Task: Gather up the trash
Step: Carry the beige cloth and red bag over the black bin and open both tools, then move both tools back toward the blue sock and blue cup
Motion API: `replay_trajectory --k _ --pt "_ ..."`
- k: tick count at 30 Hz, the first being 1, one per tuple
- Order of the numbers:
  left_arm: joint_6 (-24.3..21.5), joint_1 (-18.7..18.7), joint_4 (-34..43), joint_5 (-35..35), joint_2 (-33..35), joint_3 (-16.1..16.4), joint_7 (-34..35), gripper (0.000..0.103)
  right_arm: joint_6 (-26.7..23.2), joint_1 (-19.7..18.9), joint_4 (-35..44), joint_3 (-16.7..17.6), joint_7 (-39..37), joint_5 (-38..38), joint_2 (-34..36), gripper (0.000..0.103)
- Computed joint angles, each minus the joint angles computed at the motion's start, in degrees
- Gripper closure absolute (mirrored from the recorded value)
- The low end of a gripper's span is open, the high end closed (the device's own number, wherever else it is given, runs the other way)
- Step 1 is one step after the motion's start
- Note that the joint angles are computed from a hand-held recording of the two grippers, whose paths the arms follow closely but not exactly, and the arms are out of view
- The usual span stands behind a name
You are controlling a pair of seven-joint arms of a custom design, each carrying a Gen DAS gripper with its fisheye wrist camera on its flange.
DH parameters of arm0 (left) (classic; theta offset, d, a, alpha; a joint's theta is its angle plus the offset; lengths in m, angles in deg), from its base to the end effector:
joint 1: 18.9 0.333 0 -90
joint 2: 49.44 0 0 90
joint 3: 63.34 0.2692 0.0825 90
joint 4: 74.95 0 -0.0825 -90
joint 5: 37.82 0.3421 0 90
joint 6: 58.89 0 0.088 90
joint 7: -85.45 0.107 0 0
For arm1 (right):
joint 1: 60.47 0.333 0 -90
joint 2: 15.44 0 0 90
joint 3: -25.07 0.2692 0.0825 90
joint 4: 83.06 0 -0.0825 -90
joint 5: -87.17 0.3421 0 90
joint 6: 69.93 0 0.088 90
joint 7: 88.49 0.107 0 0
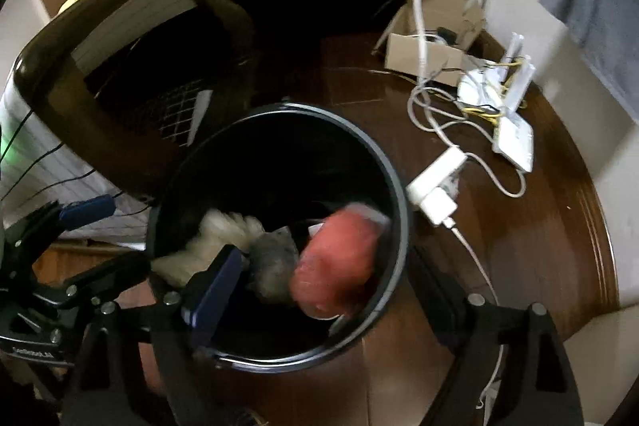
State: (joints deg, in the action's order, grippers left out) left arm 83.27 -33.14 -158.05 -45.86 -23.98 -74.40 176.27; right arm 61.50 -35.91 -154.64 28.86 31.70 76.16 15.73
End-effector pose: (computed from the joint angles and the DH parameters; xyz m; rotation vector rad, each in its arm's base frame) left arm 0.6180 -0.2650 0.4738 -1.6603 2.3175 -0.8843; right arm 0.6148 0.3140 0.4748 -1.9282 1.8527 -0.3723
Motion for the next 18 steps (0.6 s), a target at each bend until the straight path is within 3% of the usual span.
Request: replay_trajectory --k 7,18 --pt "0.87 -0.52 -2.20 2.20 -1.79 0.78 -1.63 0.007 -0.83 0.65 -1.06 -0.57 1.21 -1.98 -0.92 0.004" --pt "2.08 -0.03 -5.17 3.16 -4.66 0.98 -2.86 0.007 -1.15 1.92 -2.24 -0.90 4.09 -4.69 -2.90 0.003"
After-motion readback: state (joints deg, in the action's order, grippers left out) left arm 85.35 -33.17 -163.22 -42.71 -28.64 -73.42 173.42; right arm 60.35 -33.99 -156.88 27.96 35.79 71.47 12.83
